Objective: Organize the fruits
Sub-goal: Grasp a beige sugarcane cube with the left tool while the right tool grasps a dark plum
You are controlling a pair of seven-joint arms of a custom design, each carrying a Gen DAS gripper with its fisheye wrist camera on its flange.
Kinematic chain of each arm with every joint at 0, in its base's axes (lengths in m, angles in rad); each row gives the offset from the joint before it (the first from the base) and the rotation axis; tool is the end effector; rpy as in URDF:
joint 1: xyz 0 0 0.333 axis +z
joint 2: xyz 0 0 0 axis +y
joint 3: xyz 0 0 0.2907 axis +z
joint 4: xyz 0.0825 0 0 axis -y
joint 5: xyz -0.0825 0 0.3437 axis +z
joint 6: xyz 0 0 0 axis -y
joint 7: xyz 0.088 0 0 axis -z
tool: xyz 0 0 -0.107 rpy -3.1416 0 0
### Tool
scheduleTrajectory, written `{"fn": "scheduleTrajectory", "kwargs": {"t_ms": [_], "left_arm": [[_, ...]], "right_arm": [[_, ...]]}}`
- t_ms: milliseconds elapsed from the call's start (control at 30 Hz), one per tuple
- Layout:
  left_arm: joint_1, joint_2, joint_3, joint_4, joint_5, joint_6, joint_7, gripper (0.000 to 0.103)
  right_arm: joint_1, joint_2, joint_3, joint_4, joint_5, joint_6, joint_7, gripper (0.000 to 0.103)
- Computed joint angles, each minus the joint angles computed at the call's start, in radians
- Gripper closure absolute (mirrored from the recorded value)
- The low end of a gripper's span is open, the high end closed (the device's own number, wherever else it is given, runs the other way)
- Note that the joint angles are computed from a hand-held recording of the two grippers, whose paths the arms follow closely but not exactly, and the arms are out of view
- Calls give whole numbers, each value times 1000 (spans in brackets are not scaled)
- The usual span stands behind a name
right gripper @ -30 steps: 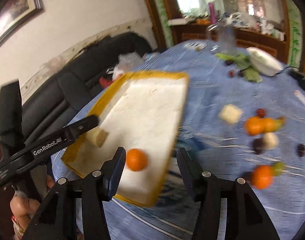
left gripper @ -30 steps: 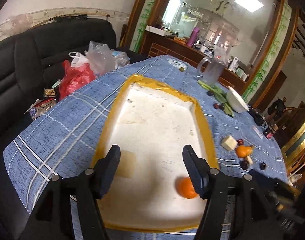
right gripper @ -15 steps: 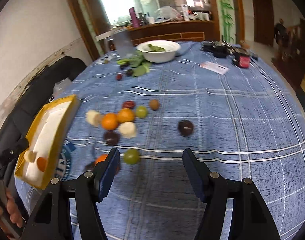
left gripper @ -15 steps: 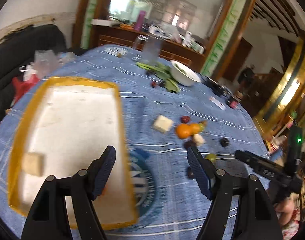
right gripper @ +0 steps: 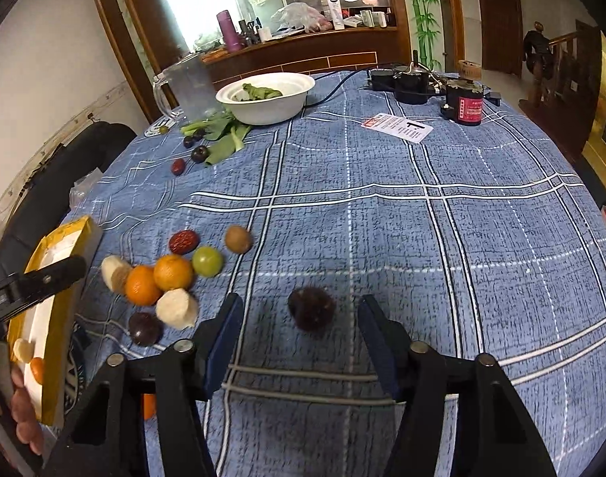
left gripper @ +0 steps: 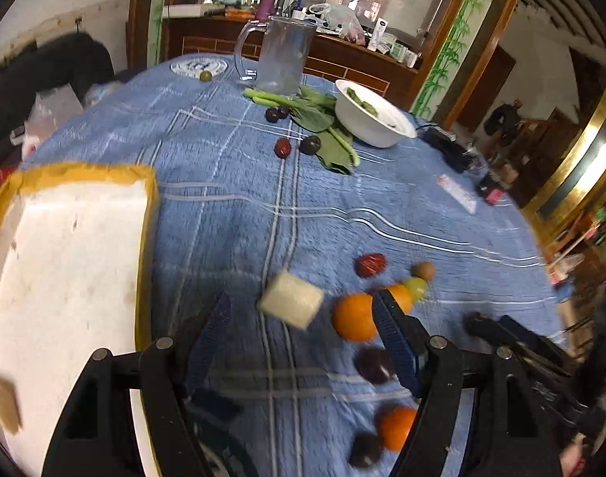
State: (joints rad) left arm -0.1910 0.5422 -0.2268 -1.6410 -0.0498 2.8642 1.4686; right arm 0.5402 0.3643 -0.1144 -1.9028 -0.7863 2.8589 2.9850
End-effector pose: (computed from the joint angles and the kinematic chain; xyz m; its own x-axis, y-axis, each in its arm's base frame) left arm 0.6375 -0.2492 0.3887 -0.2666 -0.9384 0.2199 -0.7895 0.0818 -0.6083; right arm 0.5456 0.2965 0.3658 -0.1850 -0.9573 -0.2220 -0.7358 0.2847 -0.6144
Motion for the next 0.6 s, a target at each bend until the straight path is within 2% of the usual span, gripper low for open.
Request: {"fn": "scheduleTrajectory", "kwargs": {"t_ms": [100, 233, 300, 400, 467, 500, 533, 567, 600], "left_arm": [[-36, 44, 33, 50, 48, -16, -11, 30], [-48, 72, 37, 74, 74, -33, -6, 30], [-42, 69, 26, 54, 74, 5, 8, 32], [-49, 68, 35, 47, 82, 33, -3, 47], [-80, 64, 76, 41, 109, 55, -38, 57], [-98, 62, 100, 38, 129, 61, -56, 66], [-106, 58, 114, 34, 161, 61, -81, 68], [-87, 55, 92, 29, 141, 57, -58, 68], [-66, 54, 68, 27, 128, 51, -48, 68]], "right_arm": [[-9, 15, 7, 6, 20, 0, -25, 49], [-21, 39, 17, 19, 73, 10, -84, 52], [-8, 45, 7, 29, 78, -1, -103, 53], [5, 51, -3, 37, 82, -8, -115, 53], [8, 51, -8, 35, 83, -3, -119, 53], [12, 50, -14, 33, 79, 0, -115, 53], [16, 50, -18, 33, 76, -5, -113, 57], [20, 49, -22, 32, 71, -8, -110, 66], [21, 48, -24, 31, 68, -9, -106, 71]]}}
